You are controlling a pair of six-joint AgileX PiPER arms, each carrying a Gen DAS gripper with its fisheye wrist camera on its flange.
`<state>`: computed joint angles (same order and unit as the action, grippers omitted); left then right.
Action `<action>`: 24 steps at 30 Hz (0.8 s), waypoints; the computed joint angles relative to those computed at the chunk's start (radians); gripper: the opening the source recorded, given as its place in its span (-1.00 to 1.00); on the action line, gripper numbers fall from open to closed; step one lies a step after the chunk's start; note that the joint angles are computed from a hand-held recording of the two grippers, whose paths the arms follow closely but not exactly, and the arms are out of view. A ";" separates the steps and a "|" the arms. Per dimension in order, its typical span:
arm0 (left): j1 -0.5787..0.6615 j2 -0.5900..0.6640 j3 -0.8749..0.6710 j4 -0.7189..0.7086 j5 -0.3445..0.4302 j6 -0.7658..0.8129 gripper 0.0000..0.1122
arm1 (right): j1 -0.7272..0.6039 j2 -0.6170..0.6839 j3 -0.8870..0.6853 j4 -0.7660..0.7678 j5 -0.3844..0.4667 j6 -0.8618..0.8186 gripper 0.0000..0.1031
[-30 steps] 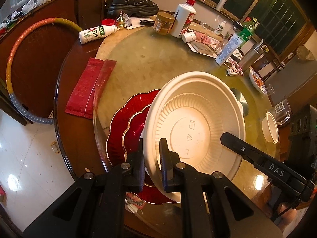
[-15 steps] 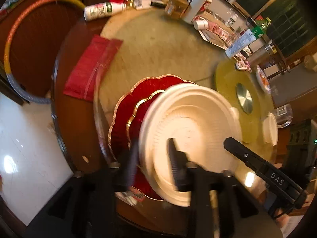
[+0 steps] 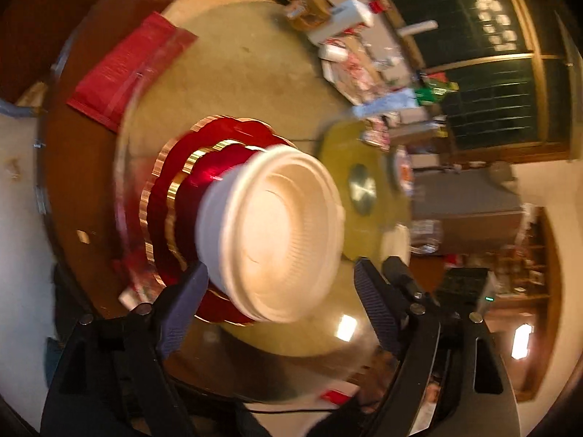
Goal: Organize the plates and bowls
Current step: 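Move both tools to the last cream bowl beside the glass pitcher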
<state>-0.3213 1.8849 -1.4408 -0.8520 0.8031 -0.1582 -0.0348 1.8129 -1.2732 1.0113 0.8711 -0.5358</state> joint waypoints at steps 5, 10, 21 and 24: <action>0.034 -0.008 0.076 -0.327 0.053 0.317 0.65 | -0.063 -0.039 0.092 0.165 0.031 -0.145 0.65; 0.056 0.013 0.105 -0.571 0.149 0.509 0.84 | -0.134 -0.057 0.160 0.273 0.069 -0.217 0.75; 0.049 -0.004 0.063 -0.676 0.238 0.711 0.84 | -0.277 -0.066 0.233 0.378 0.186 -0.327 0.83; 0.033 -0.011 0.033 -0.690 0.289 0.807 0.84 | -0.317 -0.072 0.258 0.397 0.214 -0.364 0.85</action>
